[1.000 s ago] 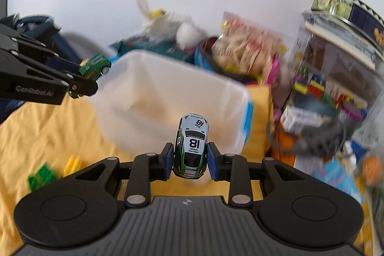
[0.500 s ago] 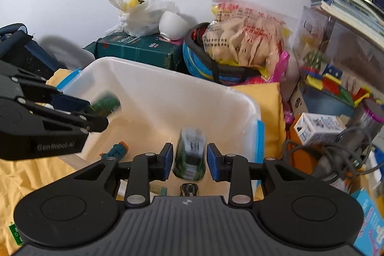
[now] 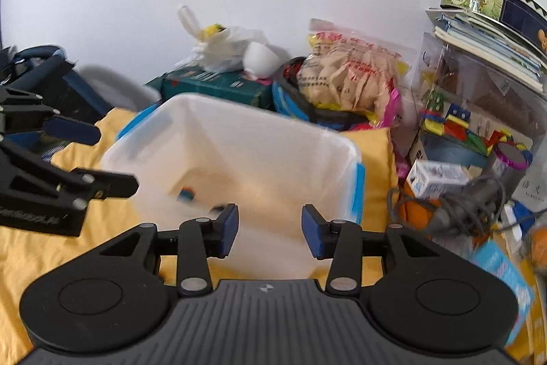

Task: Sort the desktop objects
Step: 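Move both open tools back toward the remaining bricks, then grasp the small orange brick with the left tool while the right tool grasps a small yellow brick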

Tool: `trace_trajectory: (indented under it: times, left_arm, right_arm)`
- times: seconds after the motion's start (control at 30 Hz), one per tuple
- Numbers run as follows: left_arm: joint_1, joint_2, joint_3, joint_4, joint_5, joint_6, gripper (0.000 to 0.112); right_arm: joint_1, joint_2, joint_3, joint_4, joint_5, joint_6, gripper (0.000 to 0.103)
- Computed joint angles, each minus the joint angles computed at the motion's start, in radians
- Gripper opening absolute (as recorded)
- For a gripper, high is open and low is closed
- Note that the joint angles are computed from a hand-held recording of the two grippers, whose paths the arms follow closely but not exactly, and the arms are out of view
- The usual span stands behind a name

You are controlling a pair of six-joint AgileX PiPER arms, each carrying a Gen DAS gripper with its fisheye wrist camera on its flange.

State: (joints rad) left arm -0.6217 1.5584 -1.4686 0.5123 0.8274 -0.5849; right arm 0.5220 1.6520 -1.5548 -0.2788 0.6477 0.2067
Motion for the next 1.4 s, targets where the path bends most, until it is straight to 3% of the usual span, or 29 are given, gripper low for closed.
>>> trace_trajectory:
  times: [0.17,0.43,0.67,0.83,0.93,1.07,1.4]
  left_arm:
    - [-0.113,-0.141,0.264,-0.018,-0.007,-0.145,0.070]
    - [-0.329,-0.199,0.479,0.000,0.018,-0.367,0.070]
    - [-0.416,-0.131,0.425,0.075,0.023,-0.338,0.070]
    - [-0.419,-0.067,0.359,0.059,-0.011,-0.280,0.070]
    - [-0.401,-0.009,0.305,0.047,-0.034,-0.243,0.070]
    - [-0.351,0.062,0.237,-0.011,-0.056,-0.187,0.070]
    - [-0.207,0.102,0.178,-0.211,-0.119,-0.132,0.070]
  right_arm:
    - [0.029,-0.140,0.258,0.035,-0.082,0.031,0.047]
    - [0.132,-0.304,0.594,-0.015,-0.072,0.135,0.047]
    - [0.202,-0.362,0.697,-0.121,-0.034,0.248,0.040]
    - [0.206,-0.359,0.718,-0.306,0.008,0.426,0.040]
    - [0.154,-0.306,0.700,-0.287,-0.014,0.390,0.029]
    - [0.135,-0.291,0.719,-0.319,-0.033,0.406,0.026]
    - [0.081,-0.384,0.796,-0.255,-0.085,0.306,0.026]
